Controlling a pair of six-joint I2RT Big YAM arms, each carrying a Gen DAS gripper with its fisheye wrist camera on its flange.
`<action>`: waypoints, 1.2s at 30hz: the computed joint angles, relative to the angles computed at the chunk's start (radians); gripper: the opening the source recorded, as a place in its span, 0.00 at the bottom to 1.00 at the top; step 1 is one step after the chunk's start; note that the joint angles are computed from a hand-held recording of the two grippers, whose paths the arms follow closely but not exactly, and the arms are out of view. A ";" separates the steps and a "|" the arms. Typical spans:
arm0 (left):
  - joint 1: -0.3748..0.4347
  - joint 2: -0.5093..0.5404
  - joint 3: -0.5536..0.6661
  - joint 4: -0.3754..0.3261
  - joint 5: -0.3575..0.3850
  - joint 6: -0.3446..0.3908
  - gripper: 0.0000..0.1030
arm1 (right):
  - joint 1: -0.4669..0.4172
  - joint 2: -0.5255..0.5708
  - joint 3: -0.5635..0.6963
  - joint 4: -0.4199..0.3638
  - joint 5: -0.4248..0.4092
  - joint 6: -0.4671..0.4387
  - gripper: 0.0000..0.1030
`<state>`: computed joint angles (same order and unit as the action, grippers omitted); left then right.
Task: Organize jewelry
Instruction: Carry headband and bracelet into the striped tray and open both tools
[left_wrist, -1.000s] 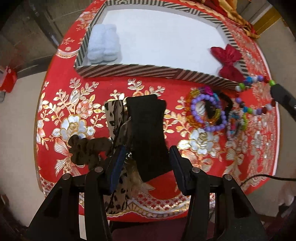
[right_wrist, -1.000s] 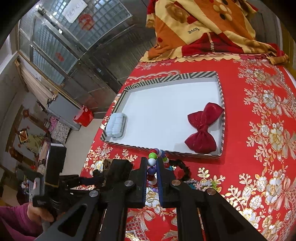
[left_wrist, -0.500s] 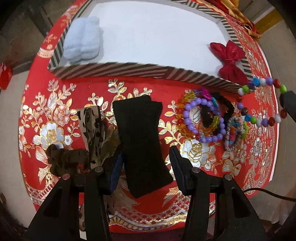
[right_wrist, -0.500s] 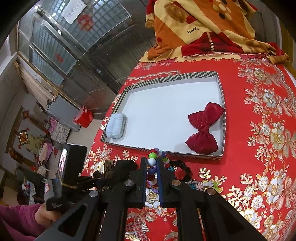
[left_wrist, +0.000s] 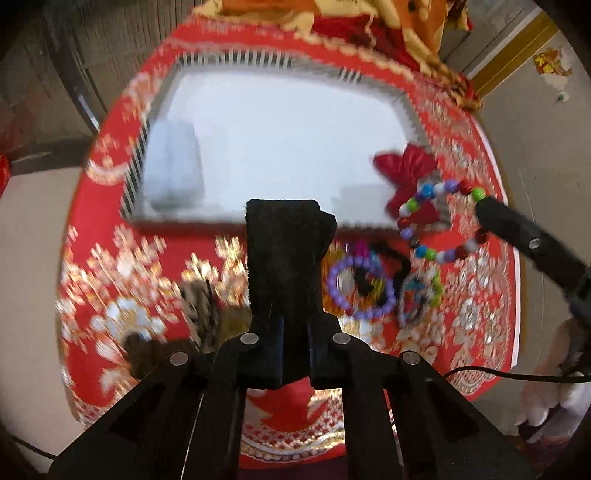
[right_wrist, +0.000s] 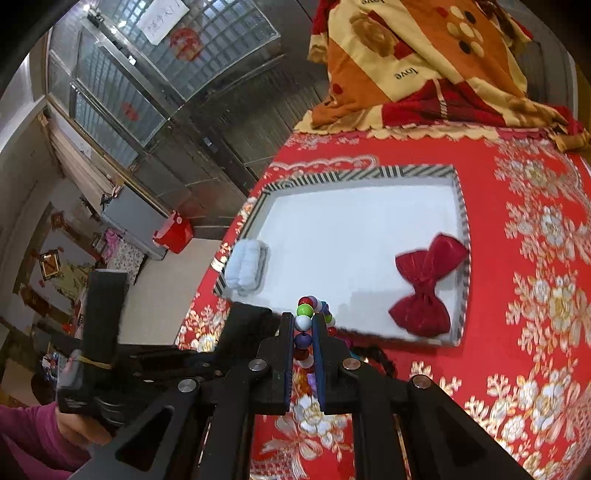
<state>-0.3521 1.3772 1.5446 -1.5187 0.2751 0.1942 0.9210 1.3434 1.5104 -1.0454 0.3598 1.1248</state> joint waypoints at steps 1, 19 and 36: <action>0.002 0.011 0.021 0.003 -0.006 -0.002 0.07 | -0.011 0.005 0.008 0.002 -0.004 -0.009 0.09; 0.003 0.301 0.309 0.065 -0.115 -0.052 0.07 | -0.217 0.172 0.118 0.050 -0.225 -0.166 0.09; 0.005 0.557 0.595 -0.002 -0.149 -0.108 0.07 | -0.398 0.289 0.119 0.093 -0.372 -0.195 0.09</action>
